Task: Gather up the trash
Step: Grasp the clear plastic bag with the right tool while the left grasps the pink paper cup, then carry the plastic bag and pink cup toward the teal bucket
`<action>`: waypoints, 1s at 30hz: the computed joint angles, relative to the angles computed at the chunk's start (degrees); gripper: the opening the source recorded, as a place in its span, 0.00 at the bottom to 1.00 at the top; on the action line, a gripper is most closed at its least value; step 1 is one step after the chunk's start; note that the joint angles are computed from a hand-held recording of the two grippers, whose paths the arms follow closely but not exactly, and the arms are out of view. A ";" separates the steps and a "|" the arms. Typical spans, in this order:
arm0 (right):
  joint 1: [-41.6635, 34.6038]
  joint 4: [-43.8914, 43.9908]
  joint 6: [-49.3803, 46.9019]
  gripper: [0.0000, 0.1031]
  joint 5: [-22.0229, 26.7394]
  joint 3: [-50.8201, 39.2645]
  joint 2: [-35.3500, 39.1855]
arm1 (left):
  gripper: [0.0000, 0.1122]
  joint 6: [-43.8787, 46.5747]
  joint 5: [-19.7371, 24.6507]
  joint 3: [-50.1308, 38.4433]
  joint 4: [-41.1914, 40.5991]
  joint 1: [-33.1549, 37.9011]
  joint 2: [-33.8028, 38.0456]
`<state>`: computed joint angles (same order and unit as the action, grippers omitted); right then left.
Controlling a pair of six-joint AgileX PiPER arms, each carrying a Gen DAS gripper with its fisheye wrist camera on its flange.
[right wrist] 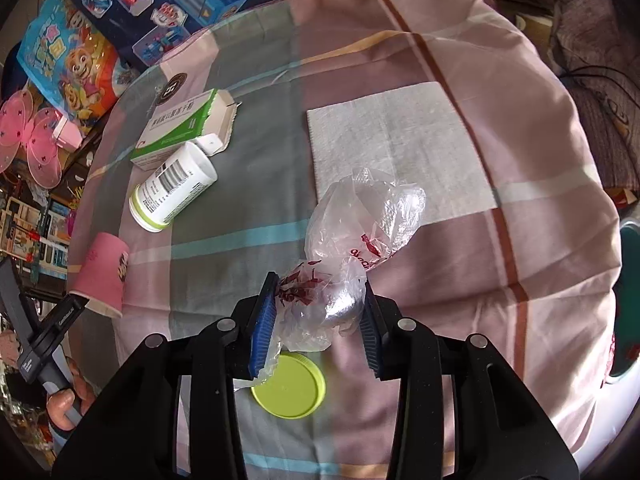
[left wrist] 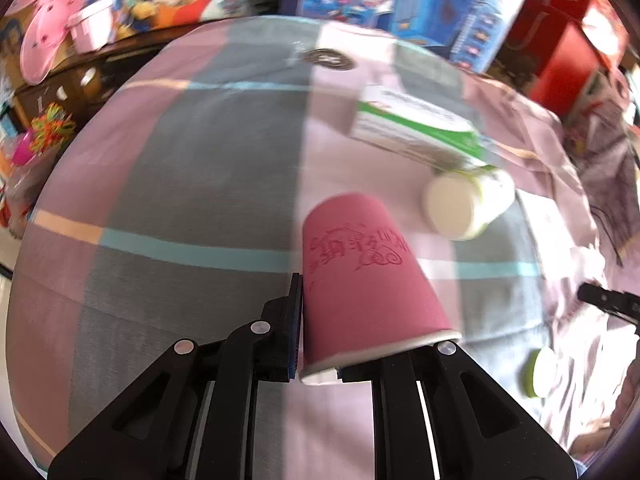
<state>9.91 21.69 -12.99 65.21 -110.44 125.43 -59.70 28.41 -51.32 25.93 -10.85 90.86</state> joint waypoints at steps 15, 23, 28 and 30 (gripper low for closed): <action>-8.96 6.53 -7.86 0.35 -0.97 6.58 -4.46 | 0.03 1.17 4.00 -12.95 -1.84 -14.32 4.97; -17.22 10.71 -12.23 0.35 0.16 7.95 -6.38 | 0.03 5.61 10.54 -28.82 -3.51 -21.36 13.69; -23.27 12.68 -14.30 0.35 1.23 7.22 -6.66 | 0.03 10.59 16.36 -43.39 -5.29 -25.41 21.76; -26.27 13.58 -15.30 0.35 1.63 6.96 -6.66 | 0.03 12.88 19.18 -50.11 -6.16 -26.88 25.38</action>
